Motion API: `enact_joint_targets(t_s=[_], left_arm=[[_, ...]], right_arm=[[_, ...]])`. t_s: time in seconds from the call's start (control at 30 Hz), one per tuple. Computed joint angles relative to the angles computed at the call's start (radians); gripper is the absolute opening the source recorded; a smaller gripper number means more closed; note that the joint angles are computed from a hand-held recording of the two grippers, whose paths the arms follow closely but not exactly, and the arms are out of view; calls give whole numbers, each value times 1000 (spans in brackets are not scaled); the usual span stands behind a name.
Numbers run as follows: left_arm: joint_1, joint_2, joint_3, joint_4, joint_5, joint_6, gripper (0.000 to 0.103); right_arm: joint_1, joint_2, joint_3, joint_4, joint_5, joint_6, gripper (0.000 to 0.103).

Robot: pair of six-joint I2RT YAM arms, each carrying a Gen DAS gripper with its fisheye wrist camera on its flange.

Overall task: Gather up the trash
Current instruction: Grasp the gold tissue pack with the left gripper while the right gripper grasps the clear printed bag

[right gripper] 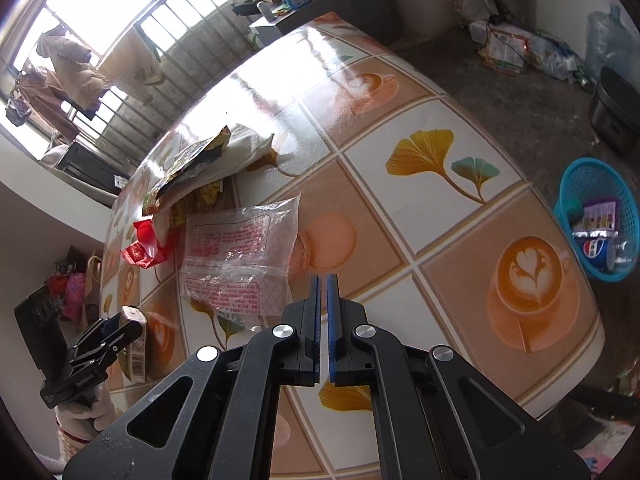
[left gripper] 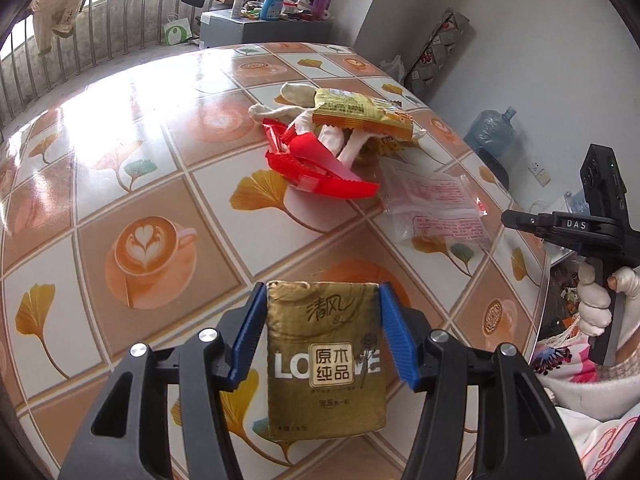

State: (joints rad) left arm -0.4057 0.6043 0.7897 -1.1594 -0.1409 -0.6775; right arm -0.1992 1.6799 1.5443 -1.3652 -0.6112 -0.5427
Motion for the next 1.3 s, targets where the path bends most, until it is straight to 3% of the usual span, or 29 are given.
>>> enact_joint_targets(t_s=[0.17,0.27,0.4,0.6,0.67,0.77,1.13,1.3], left_arm=[[-61,40,45,-44,-49,-31,70],[-89,63,56,-73,-59,-54,70],[-149,78,48,-99,-79,-109,70],[-277,116,48,-140,-166,-203,66],[-288,131,52,-148,-183,-203,62],[-275,121,51,-136,-165,-186,54],[-256,121,107,-116,-153,-142,52],[-208,134,146,-58,-106,-66,52]], right_arm=[[40,3,-13,15,-37,38,9],[81,-19,-53,65,-16,72,18],[137,-85,-137,160,45,90,20],[207,-219,-270,319,169,67,15],[203,-225,-282,337,183,72,3],[162,-186,-249,292,127,57,0],[57,-146,-135,189,-38,38,0],[13,-151,-87,192,-80,43,0]])
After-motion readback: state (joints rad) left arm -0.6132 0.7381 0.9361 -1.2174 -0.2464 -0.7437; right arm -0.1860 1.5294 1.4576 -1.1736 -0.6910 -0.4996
